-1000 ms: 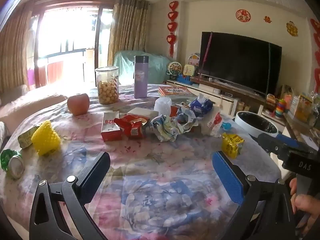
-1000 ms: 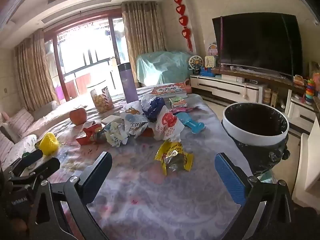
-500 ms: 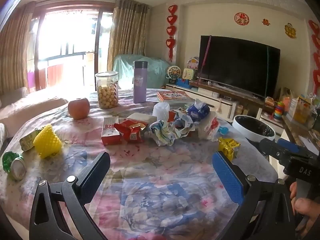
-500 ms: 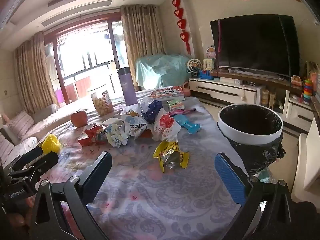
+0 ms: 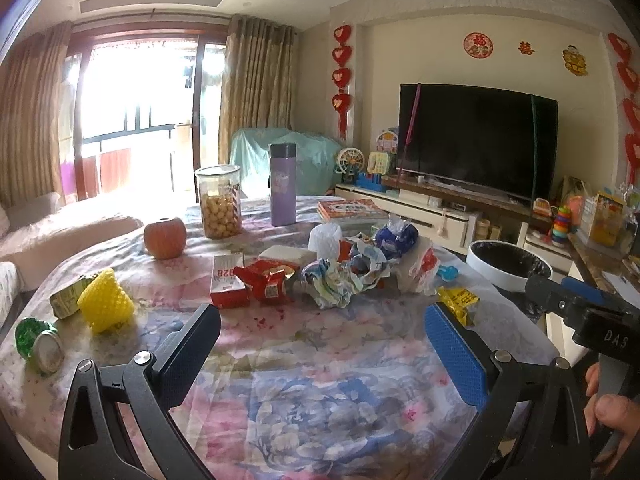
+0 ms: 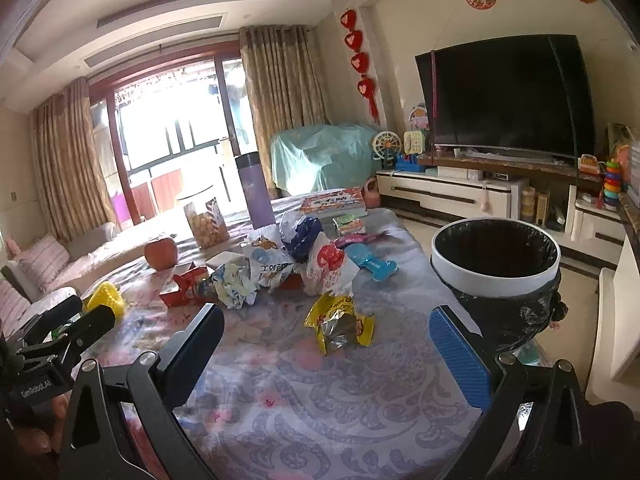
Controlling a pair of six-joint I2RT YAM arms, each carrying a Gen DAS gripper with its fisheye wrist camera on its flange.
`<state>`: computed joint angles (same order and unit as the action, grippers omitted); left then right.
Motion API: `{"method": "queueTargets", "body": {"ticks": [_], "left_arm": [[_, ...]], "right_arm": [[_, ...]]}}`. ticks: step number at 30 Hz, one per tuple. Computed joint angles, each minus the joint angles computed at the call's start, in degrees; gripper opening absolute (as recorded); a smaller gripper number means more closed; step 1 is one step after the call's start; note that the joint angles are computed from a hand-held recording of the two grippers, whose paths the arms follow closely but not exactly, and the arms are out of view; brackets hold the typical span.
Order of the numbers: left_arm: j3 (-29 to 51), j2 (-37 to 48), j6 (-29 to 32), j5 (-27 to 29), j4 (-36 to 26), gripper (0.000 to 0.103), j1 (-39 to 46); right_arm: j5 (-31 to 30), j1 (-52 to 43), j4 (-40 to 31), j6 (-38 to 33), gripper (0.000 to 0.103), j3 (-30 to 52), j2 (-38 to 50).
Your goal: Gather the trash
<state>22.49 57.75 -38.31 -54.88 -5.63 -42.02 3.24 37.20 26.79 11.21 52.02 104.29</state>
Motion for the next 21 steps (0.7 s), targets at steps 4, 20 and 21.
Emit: {"method": "queueTargets", "body": {"ticks": [4,20,21], "left_arm": [[-0.3,-0.1,-0.3,-0.4,0.0,0.102,-0.5],[-0.7,0.5,-0.7,-1.0,0.6,0.102,-1.0],[-0.7,0.5,-0.8,-1.0,0.7,0.102,-1.1]], "right_arm": [[-0.1,-0.2,0.4,0.1,0.103,0.0,0.1],[0.0,0.4,0.5,0.3,0.103,-0.7,-0.3],[-0.1,0.3,0.7,0.3,0.103,-0.8,-0.3]]}}
